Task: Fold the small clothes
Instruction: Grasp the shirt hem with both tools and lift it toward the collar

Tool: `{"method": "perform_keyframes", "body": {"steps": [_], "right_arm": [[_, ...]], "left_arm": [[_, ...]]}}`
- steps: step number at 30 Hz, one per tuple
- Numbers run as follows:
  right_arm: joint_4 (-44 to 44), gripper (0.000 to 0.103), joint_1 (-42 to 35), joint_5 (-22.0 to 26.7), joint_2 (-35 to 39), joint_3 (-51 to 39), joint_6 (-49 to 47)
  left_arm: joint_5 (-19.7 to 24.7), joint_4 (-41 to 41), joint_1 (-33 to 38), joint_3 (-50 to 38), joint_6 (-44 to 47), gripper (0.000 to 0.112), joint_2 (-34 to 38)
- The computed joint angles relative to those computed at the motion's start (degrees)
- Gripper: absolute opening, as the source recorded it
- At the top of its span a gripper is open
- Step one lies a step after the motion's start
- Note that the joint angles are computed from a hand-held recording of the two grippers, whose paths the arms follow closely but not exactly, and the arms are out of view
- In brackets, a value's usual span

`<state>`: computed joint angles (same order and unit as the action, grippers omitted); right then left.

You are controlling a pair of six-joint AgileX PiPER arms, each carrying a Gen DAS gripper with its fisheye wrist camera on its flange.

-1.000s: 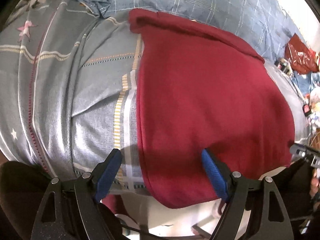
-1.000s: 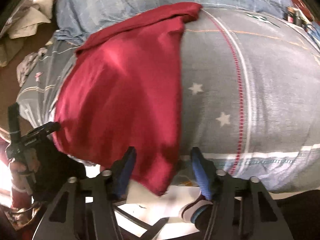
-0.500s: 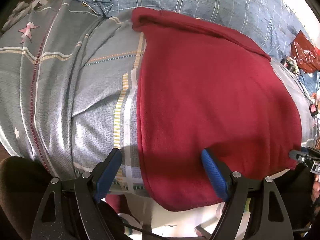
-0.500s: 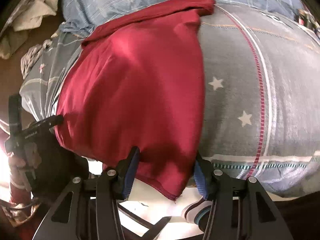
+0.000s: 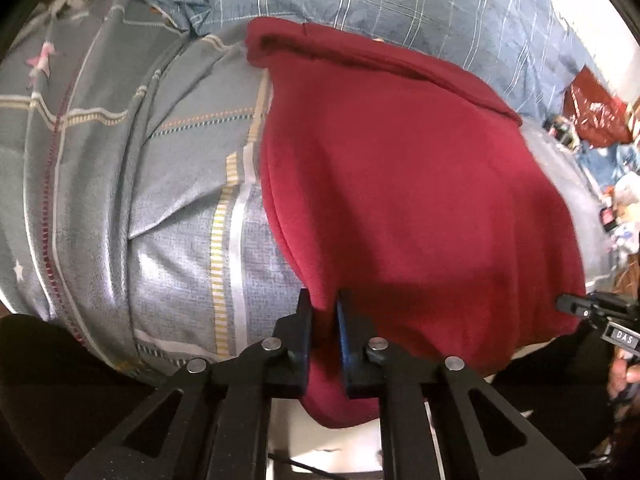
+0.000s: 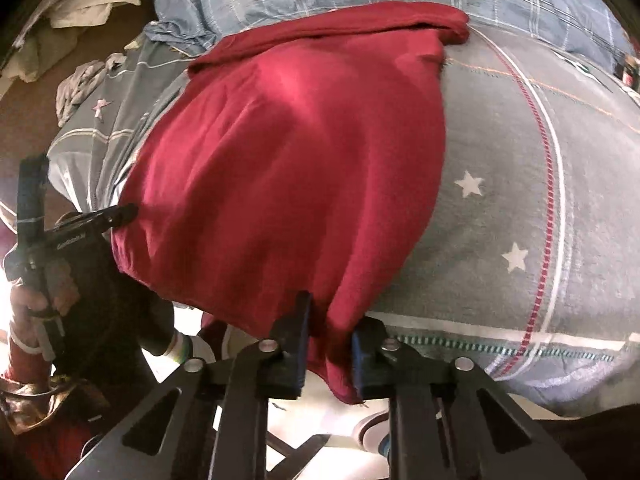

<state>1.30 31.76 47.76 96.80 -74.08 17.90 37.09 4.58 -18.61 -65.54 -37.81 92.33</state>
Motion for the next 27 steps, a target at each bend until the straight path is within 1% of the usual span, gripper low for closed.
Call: {"method": "perform_keyframes", "body": {"steps": [3, 4, 9, 11, 15, 19, 21, 23, 26, 27], "right_arm": [[8.10, 0.013, -1.97, -3.26, -2.47, 1.64, -7.26], [10.35, 0.013, -2.57, -3.75, -3.49, 1.78, -9.24], [20.24, 0.013, -6.18, -6.33, -6.14, 2.42, -16.73], [22.52, 0.013, -6.97, -7.50, -6.16, 1.89, -18.23], [24.73, 0.012, -7.63, -10.70, -5.75, -0.93, -19.35], [26.33, 0.011, -9.33, -12.62, -4.18, -5.32, -20.34], [24.73, 0.010, -9.97, -12.40, -1.58, -10.02, -19.11], [21.23, 0.010, -9.85, -12.59, 1.64, -15.15, -15.96], [20.09, 0.010, -11.25, -11.54, 5.77, -22.14, -14.49], [18.39, 0.010, -11.34, -10.78, 7.83, -25.46, -13.06]], "left_arm": [[-1.43, -9.83, 4.25, 1.16, 9.66, 0.009, -2.88], [-1.54, -11.47, 5.14, 1.20, 11.66, 0.009, -3.59], [-1.54, -13.28, 7.16, -1.30, 15.69, 0.009, -5.45], [-1.70, -13.11, 7.58, -2.49, 16.13, 0.009, -5.62], [-2.24, -10.66, 8.03, -5.64, 14.96, 0.009, -5.30], [-3.10, -8.32, 9.04, -8.80, 12.89, 0.009, -3.78], [-3.33, -7.16, 10.03, -11.22, 11.86, 0.009, -2.10], [-3.50, -6.16, 10.86, -13.81, 10.81, 0.009, 0.10], [-2.64, -5.57, 11.81, -20.14, 10.09, 0.009, 5.53], [-1.86, -4.47, 12.05, -22.88, 9.27, 0.009, 7.61]]}}
